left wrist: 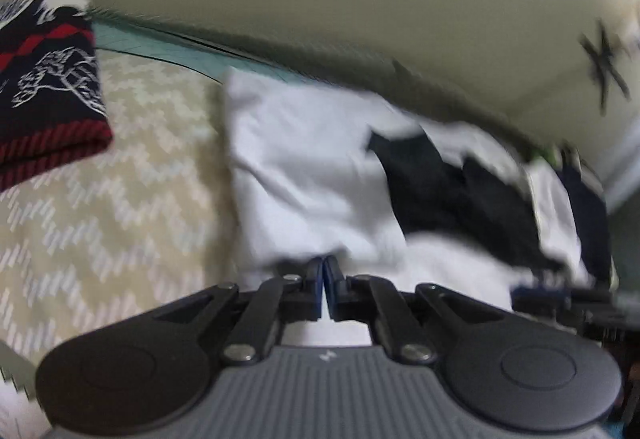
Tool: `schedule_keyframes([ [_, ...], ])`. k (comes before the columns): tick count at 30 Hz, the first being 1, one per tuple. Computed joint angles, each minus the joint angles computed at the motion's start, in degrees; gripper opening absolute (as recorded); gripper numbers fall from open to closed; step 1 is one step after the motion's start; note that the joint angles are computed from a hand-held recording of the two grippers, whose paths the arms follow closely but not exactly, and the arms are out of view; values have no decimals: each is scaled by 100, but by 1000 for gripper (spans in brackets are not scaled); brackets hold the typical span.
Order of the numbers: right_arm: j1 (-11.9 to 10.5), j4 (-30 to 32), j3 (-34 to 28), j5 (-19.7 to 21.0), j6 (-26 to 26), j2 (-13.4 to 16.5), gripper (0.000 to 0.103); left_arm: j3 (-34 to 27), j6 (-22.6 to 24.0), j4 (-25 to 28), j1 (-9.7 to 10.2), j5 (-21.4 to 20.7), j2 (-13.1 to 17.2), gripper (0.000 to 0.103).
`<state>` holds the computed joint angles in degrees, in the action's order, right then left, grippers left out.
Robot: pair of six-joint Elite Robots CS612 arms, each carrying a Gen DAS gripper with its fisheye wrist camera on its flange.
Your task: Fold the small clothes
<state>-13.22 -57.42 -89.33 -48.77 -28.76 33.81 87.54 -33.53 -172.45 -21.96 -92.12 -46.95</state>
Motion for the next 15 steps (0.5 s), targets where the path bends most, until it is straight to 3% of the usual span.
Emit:
schedule_keyframes([
  [2,-76,268,88,165,-262,-144,31,31,-54,-437,115,-300,-11,6],
  [5,-207,84,170,366,-572,-314,40,-100,540,-480,92,412,-72,13],
  [7,-185,-561,371,82,-391,-427,42,-469,729,-131,104,621,28,21],
  [10,-41,-1516,946,-491,-159,-641,57,-1275,1103,479,99,760,399,31],
  [12,64,-1946,1405,-819,-87,-794,57,-1875,1392,955,83,822,708,36],
  [15,180,-2638,2218,-1078,678,-1028,60,-2897,1558,1750,59,809,1275,48],
])
